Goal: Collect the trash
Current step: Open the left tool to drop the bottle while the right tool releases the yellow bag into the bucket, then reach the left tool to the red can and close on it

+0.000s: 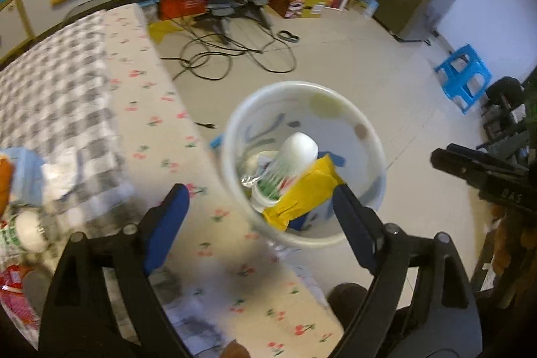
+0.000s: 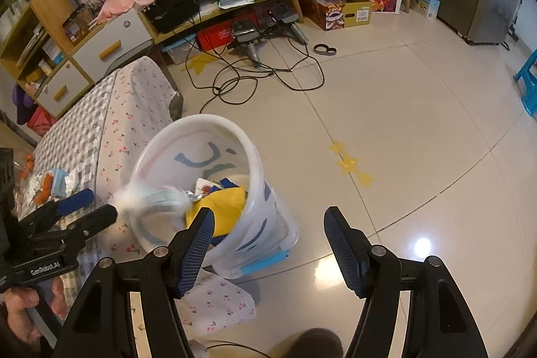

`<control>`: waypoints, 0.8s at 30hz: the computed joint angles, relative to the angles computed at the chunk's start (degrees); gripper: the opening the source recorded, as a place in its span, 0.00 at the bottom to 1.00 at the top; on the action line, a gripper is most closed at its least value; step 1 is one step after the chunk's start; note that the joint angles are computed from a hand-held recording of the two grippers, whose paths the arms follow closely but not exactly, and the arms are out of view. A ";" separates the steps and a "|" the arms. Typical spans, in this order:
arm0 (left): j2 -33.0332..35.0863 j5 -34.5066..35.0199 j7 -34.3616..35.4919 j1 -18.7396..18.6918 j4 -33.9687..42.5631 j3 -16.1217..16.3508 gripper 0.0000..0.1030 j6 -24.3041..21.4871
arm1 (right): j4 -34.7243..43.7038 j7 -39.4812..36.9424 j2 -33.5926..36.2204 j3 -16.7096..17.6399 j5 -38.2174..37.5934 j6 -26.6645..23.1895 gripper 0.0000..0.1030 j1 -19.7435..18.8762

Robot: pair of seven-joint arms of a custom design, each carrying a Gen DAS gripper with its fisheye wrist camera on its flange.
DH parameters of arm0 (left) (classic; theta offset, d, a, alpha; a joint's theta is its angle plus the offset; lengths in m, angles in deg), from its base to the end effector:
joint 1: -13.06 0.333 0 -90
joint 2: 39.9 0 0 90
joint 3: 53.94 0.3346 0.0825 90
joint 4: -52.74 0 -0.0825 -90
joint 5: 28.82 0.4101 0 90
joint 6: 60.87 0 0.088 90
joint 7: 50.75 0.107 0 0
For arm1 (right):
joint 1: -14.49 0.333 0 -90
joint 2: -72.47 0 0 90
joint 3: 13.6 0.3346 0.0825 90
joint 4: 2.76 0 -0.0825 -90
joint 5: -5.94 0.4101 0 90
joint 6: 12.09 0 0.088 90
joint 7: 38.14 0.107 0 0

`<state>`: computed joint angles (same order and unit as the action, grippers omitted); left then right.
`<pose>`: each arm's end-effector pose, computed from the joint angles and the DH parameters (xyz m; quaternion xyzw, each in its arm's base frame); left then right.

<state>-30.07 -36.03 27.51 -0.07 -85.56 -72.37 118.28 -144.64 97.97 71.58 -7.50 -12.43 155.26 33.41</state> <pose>0.4792 -0.2807 0.3014 -0.6086 0.7451 -0.2645 0.0670 0.4660 0.2392 0.3432 -0.6624 0.7111 -0.1063 0.2104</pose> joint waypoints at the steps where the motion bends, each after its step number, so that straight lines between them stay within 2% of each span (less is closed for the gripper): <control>1: -0.62 -0.11 -0.73 -0.11 -0.67 0.49 0.85 0.03 | 0.21 -0.07 0.05 0.08 -0.14 0.01 0.67 0.08; 3: -1.84 -1.84 -0.15 1.56 -1.87 -0.51 0.86 0.02 | 0.73 -0.19 0.29 0.24 -0.41 -0.12 0.67 0.30; 9: -5.83 -3.76 0.40 1.70 -5.41 0.87 0.91 0.11 | 3.23 -0.29 2.21 0.49 -0.46 -1.27 0.67 1.83; 12: -8.11 -1.18 -2.31 0.38 -7.43 3.29 0.92 -0.34 | 4.69 0.27 3.15 0.56 -1.10 -1.66 0.67 2.94; 18: -12.31 0.46 -4.29 0.18 -11.37 5.77 0.95 -0.85 | 7.23 0.04 4.80 0.77 -1.34 -2.08 0.69 5.13; 24: -16.42 4.55 -8.09 2.40 -15.27 6.23 0.98 -1.07 | 10.31 -0.83 7.20 0.91 -1.07 -3.52 0.71 7.46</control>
